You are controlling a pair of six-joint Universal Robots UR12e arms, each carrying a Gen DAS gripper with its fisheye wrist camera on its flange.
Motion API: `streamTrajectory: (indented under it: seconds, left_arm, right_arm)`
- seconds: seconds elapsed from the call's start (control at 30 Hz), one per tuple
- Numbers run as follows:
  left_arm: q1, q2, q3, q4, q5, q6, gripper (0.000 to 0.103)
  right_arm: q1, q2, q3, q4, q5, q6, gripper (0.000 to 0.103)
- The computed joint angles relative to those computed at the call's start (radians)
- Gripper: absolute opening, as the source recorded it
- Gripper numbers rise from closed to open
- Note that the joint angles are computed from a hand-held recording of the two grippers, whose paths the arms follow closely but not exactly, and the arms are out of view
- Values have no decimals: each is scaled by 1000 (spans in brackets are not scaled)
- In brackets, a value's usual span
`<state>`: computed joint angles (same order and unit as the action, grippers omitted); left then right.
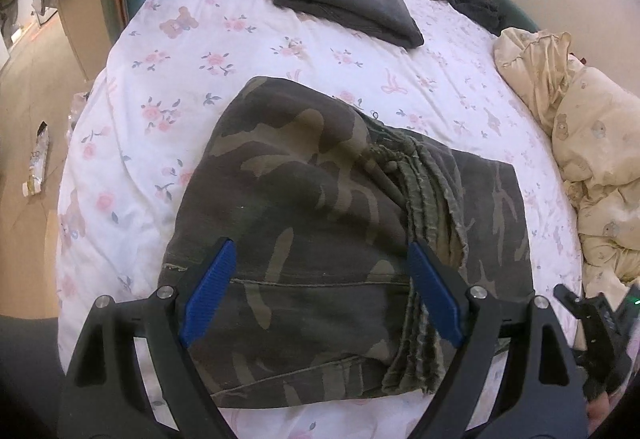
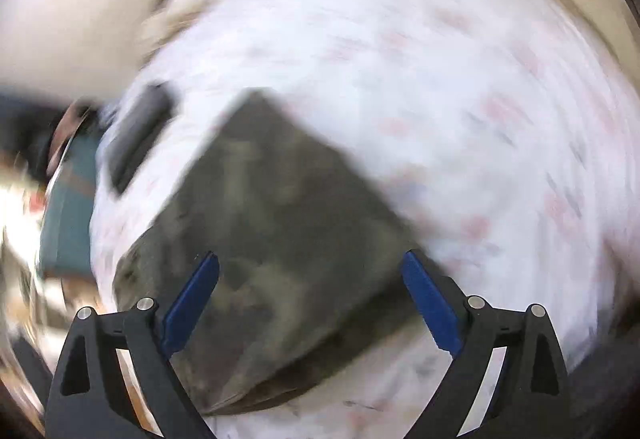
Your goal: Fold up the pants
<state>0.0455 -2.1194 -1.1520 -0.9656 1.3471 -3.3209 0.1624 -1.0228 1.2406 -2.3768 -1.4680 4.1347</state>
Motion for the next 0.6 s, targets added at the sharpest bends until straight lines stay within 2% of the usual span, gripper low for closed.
streamTrajectory:
  seconds: [0.03,0.07,0.17,0.27,0.3,0.4,0.43,0.5,0.6]
  left_arm:
    - [0,1,-1,2,-1,-1,85]
    - [1,4,-6,7,-3,2,85]
    - [1,7,-11,14,4,9,85]
    - [3,8,-15,18,4,4,85]
    - [3,10,-18,22,5,4,85]
    - [3,16,-29,40,9,12,85]
    - [3,18,-32,46,4,19,85]
    - [3,23,-39,58,4,39,85]
    - [4,26,-34,38,5,81,85]
  right_arm:
    - [-12,-8,30,-21,21,59,95]
    - [-16,-15,48,-13,10,104,95]
    - [-22,-25,78,4,-22,142,95]
    - [-44,-12,105,-35,98,172,92]
    - [-41,-5,99,-38,100,163,89]
    - [-37,11,92,-99,153,126,62]
    - [-33,15,85,-97,159,114,44]
    - [-19,15,66,-62,88,65,18]
    - [2,5,54,-102,14,-5,14]
